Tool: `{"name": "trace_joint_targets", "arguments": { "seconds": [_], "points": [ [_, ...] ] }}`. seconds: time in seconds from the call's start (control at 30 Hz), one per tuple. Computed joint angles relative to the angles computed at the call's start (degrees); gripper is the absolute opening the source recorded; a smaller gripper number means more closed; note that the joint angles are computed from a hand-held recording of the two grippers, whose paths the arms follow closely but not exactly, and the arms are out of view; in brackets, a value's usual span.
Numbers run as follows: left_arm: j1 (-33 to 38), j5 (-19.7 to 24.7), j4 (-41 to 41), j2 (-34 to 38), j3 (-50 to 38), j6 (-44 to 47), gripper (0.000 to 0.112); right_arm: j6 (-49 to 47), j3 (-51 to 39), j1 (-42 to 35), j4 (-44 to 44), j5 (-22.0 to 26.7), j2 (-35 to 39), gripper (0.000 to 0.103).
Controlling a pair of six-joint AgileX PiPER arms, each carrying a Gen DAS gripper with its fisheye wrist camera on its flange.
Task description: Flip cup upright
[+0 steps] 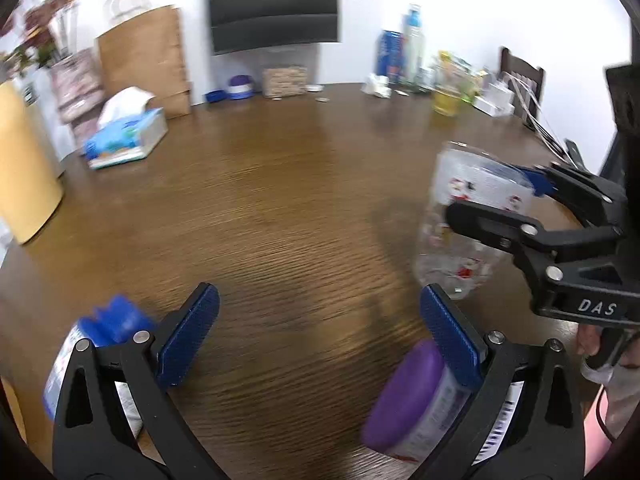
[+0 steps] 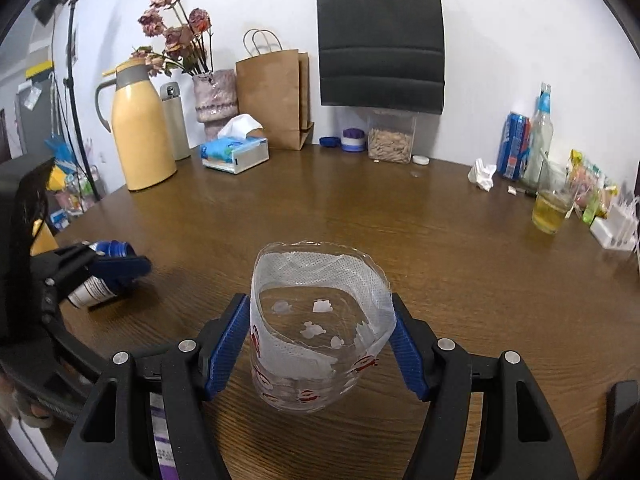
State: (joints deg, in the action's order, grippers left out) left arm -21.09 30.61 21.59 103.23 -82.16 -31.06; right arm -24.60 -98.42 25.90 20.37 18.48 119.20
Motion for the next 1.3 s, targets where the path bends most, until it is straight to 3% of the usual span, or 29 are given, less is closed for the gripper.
{"name": "trace_joint_targets", "arguments": {
  "seconds": [0.1,0.33,0.7,0.77,0.97,1.13,1.3],
  "points": [
    [1.24,-1.68,2.58,-1.76,3.11,-5.6,0.099,3.77,0.61,1.13,-4.42,-0.77,-0.27,0.072],
    [2.07,-4.37,10.14,-5.31,8.5,-16.33,0.099,4.18,-0.64,1.38,-2.92,2.07,1.85,0.072],
    [0.94,-5.8,13.89,-8.0,10.72,-20.03,0.099,4.26,3.48,1.87,-3.13,-1.28,-1.46,0.072],
    [0.59,-5.58,14.32,-8.52,11.07,-20.77,0.099,6.94,4.73,2.24,-6.13,-2.18,-2.52,0.077],
    [-1.13,-3.95,17.56,-11.5,12.88,-25.93,0.099,1.9,9.69,1.84,-0.85,-3.82,-7.08,0.078],
    [-4.4,-0.47,21.08,-15.89,15.13,-30.69,0.1,1.96,16.6,1.69,-0.53,-6.17,-13.29,0.078],
    [-8.87,3.22,24.72,-20.97,18.31,-35.58,0.1,1.24,22.17,1.64,0.22,-5.32,-19.47,0.079]
  ]
}}
